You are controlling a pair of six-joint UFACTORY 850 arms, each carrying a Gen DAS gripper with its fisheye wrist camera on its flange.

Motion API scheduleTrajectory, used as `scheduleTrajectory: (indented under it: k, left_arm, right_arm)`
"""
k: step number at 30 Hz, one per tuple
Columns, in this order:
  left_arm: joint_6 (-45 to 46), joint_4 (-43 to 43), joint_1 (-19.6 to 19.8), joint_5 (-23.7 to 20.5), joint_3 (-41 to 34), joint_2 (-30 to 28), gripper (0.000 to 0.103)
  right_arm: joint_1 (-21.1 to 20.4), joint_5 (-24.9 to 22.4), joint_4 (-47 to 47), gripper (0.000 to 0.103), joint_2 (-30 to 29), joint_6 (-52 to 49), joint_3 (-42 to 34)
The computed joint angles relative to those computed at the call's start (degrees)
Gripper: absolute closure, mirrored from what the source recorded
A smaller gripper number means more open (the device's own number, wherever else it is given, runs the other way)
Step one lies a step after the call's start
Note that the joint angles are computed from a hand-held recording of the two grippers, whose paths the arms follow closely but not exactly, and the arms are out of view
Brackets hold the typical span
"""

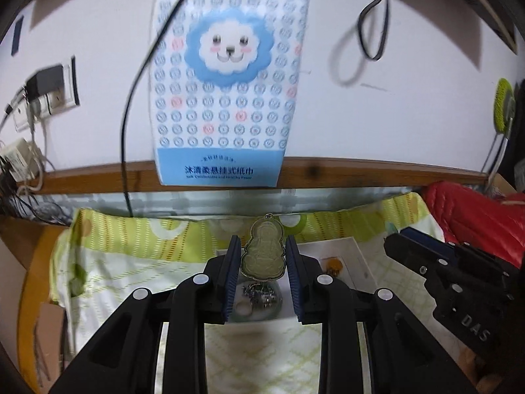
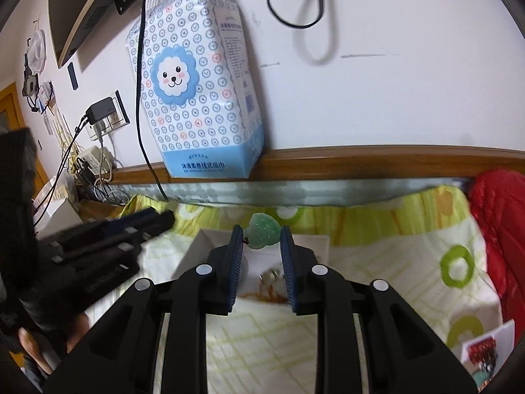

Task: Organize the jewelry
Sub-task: 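Carry both pendants over the vivo box, then open both tools to drop the pendants into the box and withdraw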

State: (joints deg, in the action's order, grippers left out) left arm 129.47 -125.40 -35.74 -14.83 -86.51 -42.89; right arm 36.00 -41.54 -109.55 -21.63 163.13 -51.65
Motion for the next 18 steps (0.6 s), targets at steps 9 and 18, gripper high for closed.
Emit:
scheduleTrajectory:
  k: [9, 18]
  left_arm:
    - [-26.86, 26.94, -0.49, 2.62, -10.20, -8.34, 0.075]
    - [-33.97, 35.24, -0.85, 3.33, -12.85, -11.11, 0.040]
  right_arm:
    - [-4.90, 6.94, -3.38, 0.081, -5.83, 1.94, -3.84]
    - [-7.27, 9.04, -9.83, 0.080, -7.27, 10.42, -2.82]
